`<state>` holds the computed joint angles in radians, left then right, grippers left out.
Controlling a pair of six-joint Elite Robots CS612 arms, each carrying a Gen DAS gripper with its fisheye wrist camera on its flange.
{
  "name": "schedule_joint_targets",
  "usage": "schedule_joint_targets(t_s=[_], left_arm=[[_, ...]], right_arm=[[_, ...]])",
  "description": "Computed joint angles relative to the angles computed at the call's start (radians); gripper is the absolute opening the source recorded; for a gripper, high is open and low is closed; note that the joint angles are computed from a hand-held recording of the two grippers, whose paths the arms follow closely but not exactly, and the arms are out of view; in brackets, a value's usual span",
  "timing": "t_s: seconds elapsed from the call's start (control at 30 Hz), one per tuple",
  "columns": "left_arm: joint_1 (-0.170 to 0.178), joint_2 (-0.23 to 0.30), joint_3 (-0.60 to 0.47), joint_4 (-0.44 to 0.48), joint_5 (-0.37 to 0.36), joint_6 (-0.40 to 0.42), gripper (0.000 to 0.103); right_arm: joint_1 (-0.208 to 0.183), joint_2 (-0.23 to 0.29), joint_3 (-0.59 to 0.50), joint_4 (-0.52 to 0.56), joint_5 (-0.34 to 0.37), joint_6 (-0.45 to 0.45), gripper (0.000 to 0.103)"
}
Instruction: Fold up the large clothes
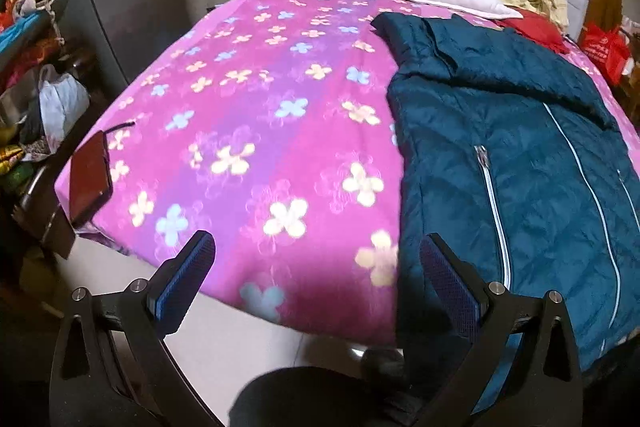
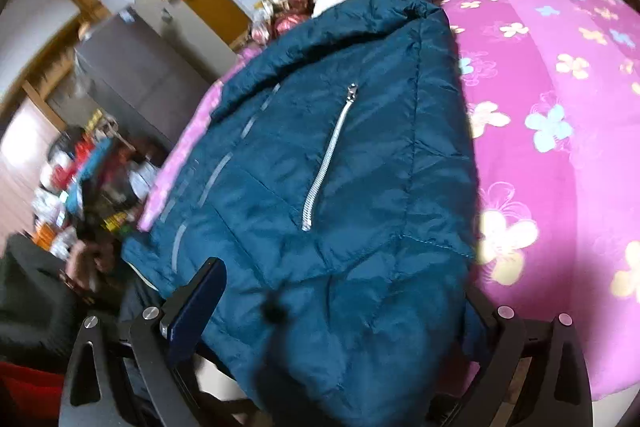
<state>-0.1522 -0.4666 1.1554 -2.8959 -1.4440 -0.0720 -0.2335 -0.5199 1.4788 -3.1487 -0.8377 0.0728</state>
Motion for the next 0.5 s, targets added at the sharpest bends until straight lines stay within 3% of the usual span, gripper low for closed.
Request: schedule_joint_targets(t_s=[0.17, 0.27, 0.5], left_arm=[[0.005, -0.019, 0.062, -0.039, -0.165, 0.09, 0.102], [-0.004, -0.013, 0.078, -0.044, -0.21, 0.149, 0.102], [0.013, 0.012, 0.041, 0.035, -0.431, 0.117, 0.102]], right_arm=[[0.003, 0.006, 0.001, -0.044, -0.008, 0.006, 0.101], [0.008, 0.011, -0.003, -0.066, -0.022, 0.015, 0.102], [0.007, 0.018, -0.002, -0.107, -0.025, 0.047, 0.103]])
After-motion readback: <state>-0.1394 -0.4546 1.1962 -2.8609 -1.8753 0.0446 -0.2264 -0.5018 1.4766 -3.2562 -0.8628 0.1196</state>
